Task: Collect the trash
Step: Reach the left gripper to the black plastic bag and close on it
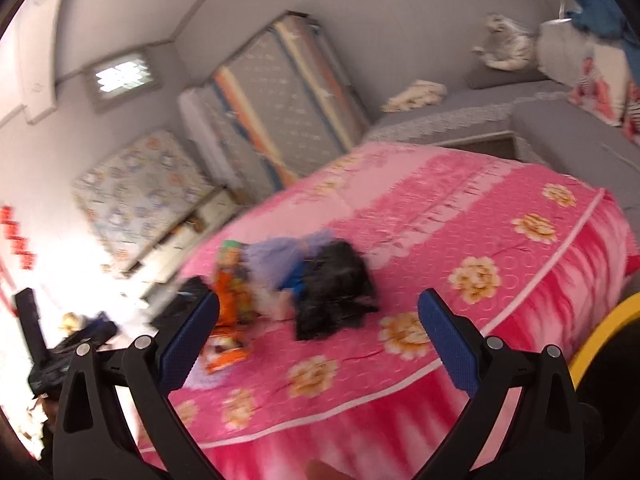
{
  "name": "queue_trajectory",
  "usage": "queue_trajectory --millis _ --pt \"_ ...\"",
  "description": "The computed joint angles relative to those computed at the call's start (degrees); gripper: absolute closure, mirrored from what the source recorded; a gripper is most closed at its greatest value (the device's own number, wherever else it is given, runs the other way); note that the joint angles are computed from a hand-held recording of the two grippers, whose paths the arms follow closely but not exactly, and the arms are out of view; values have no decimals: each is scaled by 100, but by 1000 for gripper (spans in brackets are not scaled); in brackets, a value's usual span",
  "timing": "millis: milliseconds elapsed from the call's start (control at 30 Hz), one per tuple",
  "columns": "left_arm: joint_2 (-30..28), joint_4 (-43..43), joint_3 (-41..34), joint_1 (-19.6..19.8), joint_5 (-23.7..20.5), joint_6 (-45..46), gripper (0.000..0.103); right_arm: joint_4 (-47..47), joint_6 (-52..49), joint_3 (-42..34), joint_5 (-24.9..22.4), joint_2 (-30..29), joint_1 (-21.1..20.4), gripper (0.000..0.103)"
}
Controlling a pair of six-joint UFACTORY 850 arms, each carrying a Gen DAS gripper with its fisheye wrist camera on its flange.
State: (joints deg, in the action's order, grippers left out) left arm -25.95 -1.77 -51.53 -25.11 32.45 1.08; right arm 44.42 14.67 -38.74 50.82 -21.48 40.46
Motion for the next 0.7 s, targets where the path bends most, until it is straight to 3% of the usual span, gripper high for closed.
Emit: queue_trajectory --millis 133,233,467,533,633,700 --pt "-264 210 -350 61 -89 43 8 111 -573 -307 -355 -256 -199 8" --pt "-471 756 -758 159 -510 -578 8 -141 -598 -358 -502 -346 -346 8" --pt "-842 1128 -1482 163 -1074 -848 8 259 -1769 -787 -720 -625 -467 8" --pt "-932 1035 -1628 130 -1237 -735 8 259 -1885 -892 -859 -693 -534 8" --pt "-1109 1762 -1908 158 -1491 -1495 8 60 -1874 -1034 -1129 -785 -674 8" --pt "-1186 1716 -2006 162 -1516 -1434 8 -19 -1861 -1105 -1263 -825 -722 8"
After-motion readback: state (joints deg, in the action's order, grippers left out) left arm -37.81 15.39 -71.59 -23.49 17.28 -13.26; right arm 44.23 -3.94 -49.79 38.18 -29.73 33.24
